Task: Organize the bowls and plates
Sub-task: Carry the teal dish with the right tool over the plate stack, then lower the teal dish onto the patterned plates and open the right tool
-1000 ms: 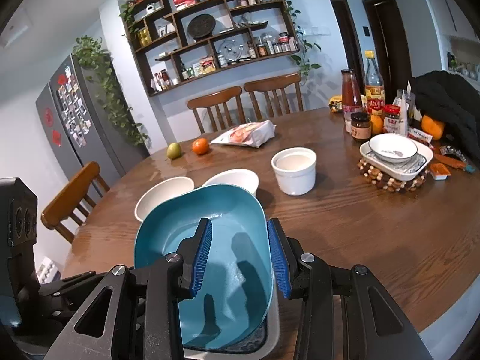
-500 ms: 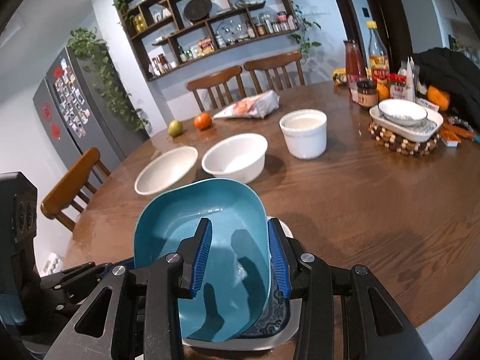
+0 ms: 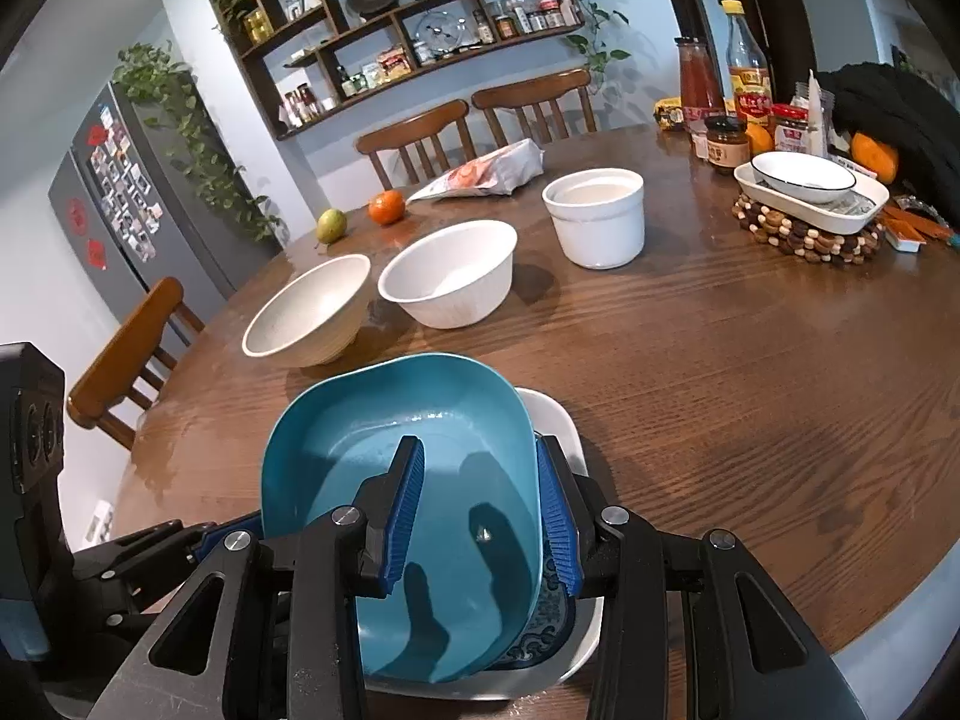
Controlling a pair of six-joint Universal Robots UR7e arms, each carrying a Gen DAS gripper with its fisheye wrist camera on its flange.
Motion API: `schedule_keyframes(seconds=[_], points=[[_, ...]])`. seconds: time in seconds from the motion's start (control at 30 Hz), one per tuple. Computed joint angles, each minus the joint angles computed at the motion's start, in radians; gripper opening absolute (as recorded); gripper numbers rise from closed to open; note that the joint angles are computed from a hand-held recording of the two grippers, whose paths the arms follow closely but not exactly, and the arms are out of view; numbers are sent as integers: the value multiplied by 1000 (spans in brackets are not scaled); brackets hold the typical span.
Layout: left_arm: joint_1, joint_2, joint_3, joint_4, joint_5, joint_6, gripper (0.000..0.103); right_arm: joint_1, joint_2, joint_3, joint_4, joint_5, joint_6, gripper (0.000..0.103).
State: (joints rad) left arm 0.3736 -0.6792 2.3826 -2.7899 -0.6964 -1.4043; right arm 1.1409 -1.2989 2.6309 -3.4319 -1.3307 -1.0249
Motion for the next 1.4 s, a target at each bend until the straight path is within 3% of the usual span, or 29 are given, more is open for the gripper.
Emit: schedule_keyframes(seconds=[0.27, 1.4], points=[[17, 14, -6, -51, -23, 45, 54, 2, 11, 0, -24, -18, 12, 41], [22, 20, -20, -40, -43, 60, 61, -3, 30, -3, -60, -38, 32, 41]])
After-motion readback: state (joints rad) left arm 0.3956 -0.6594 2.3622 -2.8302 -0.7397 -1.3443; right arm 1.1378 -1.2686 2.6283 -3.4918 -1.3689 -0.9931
